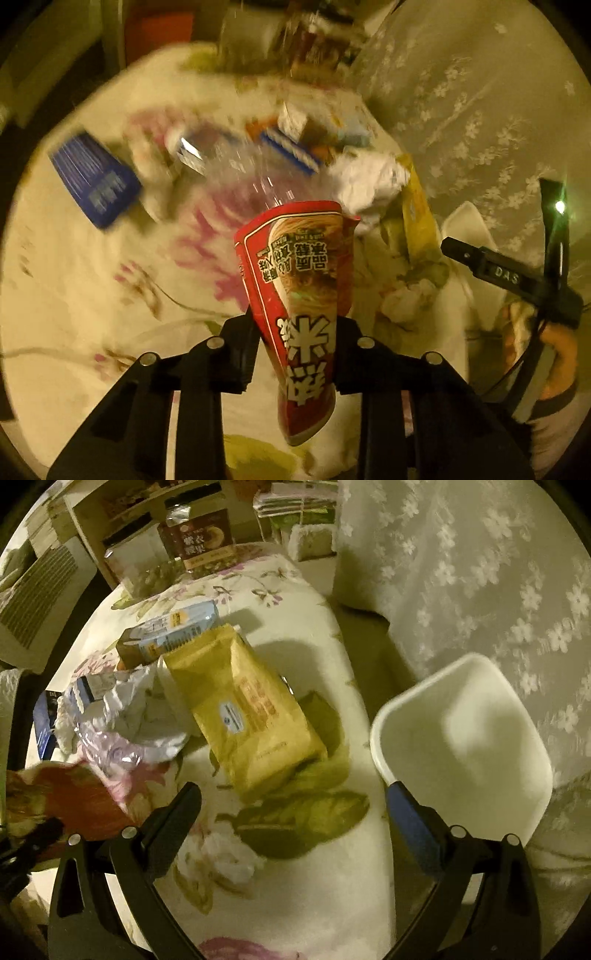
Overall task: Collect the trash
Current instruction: 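Carry the yellow snack bag with the right tool and drop it into the white bin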
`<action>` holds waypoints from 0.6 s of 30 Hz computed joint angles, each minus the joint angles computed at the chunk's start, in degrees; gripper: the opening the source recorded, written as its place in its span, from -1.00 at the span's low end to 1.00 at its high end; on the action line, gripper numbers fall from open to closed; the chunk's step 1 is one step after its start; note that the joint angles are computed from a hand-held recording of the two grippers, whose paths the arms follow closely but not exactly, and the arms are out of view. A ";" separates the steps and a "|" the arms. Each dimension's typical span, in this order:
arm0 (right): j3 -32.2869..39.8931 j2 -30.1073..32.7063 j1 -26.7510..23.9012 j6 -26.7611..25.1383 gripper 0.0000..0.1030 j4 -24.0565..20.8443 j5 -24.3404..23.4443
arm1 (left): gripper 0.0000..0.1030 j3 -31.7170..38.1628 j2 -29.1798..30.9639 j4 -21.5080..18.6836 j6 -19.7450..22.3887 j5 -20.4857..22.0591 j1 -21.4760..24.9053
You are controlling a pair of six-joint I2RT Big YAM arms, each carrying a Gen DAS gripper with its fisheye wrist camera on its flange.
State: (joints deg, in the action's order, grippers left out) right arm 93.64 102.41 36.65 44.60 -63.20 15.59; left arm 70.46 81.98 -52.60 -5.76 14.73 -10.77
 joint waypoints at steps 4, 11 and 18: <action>6.05 4.86 0.25 -8.53 0.87 -2.91 4.65 | -0.40 0.01 0.12 0.17 0.77 -1.99 0.59; 14.58 11.89 0.15 -17.39 0.87 -5.02 5.30 | -0.40 -0.42 0.27 0.72 2.01 -3.53 1.13; 18.13 15.34 -1.97 -14.54 -0.77 -6.73 -6.10 | -0.40 -0.12 -0.06 1.99 1.96 -4.94 2.13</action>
State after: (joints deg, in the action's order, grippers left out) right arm 111.76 117.75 34.68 30.06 -69.93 9.48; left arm 70.34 81.91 -50.61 -3.80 9.78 -8.64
